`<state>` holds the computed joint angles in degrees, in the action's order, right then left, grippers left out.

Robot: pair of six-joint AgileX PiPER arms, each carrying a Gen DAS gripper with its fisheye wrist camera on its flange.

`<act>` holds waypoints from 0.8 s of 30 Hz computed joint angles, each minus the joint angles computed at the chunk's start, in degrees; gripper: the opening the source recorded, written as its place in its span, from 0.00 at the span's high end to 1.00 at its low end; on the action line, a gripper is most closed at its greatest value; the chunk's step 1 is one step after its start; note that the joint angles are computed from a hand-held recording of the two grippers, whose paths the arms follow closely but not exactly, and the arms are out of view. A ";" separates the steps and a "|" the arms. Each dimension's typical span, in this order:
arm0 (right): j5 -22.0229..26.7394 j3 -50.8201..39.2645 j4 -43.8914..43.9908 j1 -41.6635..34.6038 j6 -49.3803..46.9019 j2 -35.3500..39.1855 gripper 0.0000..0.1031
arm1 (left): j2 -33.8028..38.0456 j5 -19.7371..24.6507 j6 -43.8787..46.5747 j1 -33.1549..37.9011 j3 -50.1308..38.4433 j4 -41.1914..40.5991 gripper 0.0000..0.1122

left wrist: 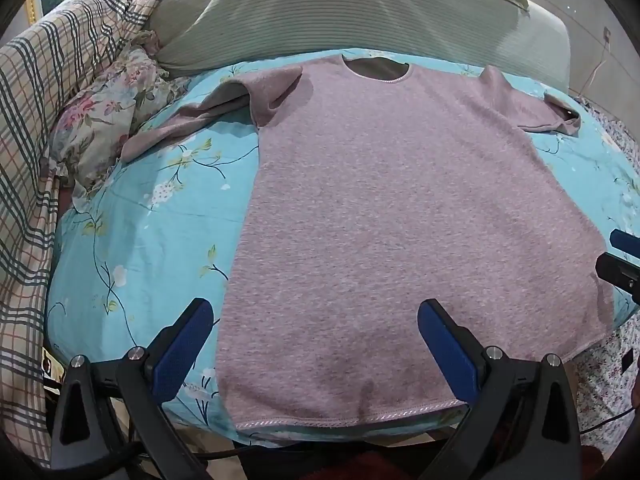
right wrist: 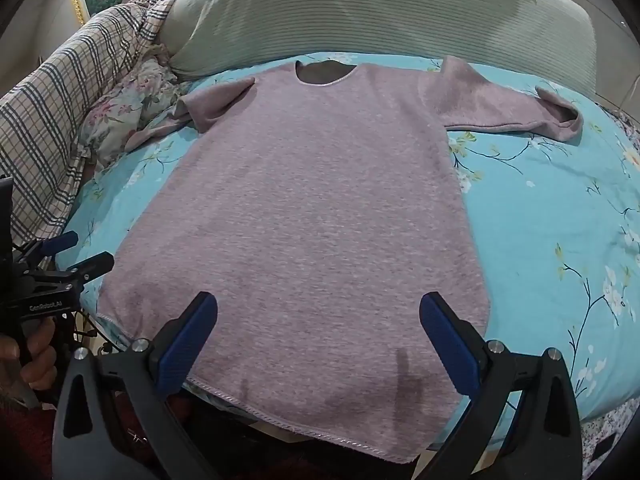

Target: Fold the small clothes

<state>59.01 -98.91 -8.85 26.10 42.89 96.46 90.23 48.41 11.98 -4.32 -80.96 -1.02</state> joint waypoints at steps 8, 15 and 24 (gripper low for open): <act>-0.91 1.42 0.13 -0.49 0.00 -0.96 0.02 | 0.05 0.05 -0.61 -0.29 -0.09 0.55 0.09; -1.55 2.07 0.65 -1.04 -0.29 -1.35 0.02 | -0.35 0.50 -2.42 -1.85 0.00 1.45 0.09; -2.13 2.27 0.80 -1.60 -0.30 -1.37 0.02 | 1.10 0.97 -1.86 -1.87 -1.44 1.30 0.09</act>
<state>56.88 -96.64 -8.05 24.50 42.59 95.09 91.33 49.39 10.12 -6.20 -82.40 0.28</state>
